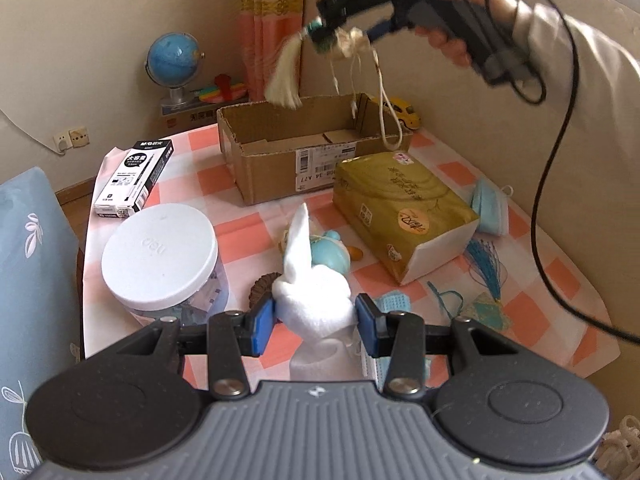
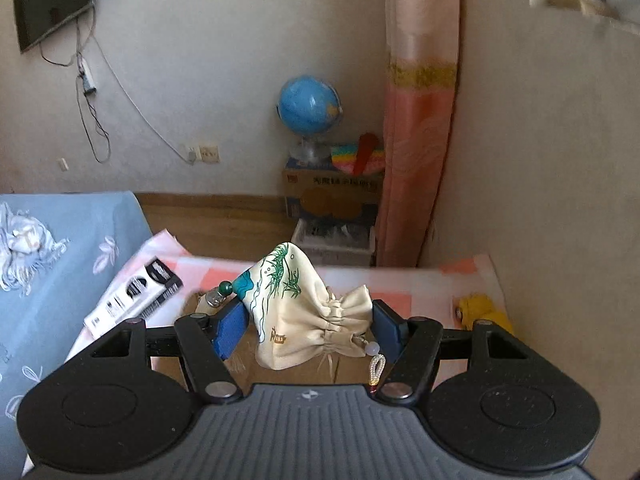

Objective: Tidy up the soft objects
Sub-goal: 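Carry the pouch over the cardboard box and open the right gripper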

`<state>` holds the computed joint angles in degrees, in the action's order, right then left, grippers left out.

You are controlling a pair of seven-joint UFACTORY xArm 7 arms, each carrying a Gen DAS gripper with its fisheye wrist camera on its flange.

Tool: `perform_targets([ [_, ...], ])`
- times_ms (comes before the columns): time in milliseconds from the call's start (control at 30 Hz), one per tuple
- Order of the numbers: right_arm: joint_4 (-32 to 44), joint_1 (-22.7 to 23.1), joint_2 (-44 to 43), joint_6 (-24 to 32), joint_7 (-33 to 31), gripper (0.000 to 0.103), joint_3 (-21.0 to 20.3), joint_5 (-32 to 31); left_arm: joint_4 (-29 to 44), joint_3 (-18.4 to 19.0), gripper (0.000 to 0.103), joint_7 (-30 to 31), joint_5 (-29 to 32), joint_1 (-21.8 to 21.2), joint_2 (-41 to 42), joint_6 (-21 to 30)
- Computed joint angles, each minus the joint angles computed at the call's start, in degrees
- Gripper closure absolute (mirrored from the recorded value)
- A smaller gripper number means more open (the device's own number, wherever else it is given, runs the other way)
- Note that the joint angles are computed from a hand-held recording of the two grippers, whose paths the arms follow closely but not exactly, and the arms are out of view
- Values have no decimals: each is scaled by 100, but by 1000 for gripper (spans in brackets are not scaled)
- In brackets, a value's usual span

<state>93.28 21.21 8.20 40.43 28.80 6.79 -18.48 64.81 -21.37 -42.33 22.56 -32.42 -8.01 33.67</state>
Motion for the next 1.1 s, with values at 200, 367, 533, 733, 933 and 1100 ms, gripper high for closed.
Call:
perform_targets([
  [200,330,16,15,-98,-345,32,92,365,45,41,61,112,-65,-21,90,-44],
  [367,211,59,103,-228,-272,32,77,512,8,49,61,103,-70,-37,70,-93],
  [533,-98,-2,201,-68,-57,32,4,689,-90,45,61,56,-84,-14,0,-39],
  [733,-275,-56,182,241,253,31,-74,482,-187,47,61,59,-149,29,-55,-51],
  [933,-421,-19,65,445,128,1,-33,261,-129,38,61,138,-152,26,4,-52],
  [1100,-760,-63,-255,451,-27,0,45,213,-19,58,61,283,-163,7,58,-12],
])
